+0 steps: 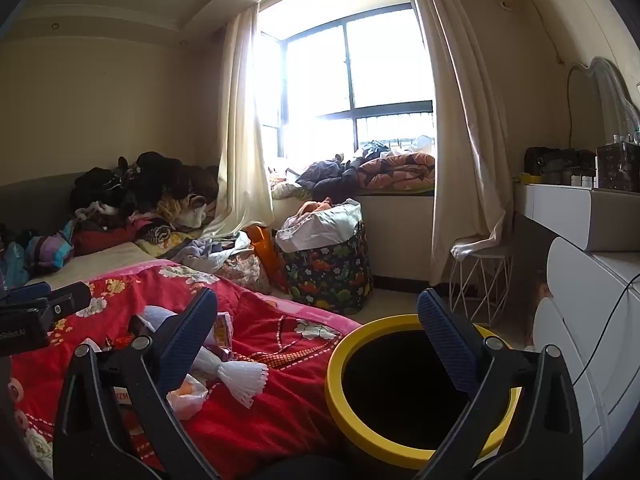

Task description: Collect trash

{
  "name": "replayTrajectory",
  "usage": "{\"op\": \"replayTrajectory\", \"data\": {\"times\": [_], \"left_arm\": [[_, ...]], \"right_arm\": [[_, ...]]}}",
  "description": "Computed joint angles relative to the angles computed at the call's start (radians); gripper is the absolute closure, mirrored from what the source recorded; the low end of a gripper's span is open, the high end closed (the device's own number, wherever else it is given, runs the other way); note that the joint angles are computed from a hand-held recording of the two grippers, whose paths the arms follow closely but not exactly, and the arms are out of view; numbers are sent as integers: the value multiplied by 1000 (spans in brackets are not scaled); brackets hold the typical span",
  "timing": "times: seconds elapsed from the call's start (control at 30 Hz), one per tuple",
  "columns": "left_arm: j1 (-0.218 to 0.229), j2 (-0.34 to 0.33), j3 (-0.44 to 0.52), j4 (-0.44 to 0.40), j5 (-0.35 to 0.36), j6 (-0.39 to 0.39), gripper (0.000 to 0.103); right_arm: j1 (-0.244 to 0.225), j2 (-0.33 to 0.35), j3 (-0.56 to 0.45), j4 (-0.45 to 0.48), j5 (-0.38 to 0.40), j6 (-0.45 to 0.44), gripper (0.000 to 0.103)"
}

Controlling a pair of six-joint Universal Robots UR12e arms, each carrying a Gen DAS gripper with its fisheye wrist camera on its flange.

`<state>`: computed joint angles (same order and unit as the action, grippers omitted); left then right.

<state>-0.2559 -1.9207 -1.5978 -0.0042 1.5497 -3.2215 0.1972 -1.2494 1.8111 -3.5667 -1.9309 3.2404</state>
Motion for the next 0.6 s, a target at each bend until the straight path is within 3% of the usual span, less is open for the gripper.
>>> {"op": "replayTrajectory", "data": {"times": [0.6], "left_arm": [[2,0,1,-1,-11,-7,11]], "right_arm": [[4,-1,-3,5,-9,-5,6]]}}
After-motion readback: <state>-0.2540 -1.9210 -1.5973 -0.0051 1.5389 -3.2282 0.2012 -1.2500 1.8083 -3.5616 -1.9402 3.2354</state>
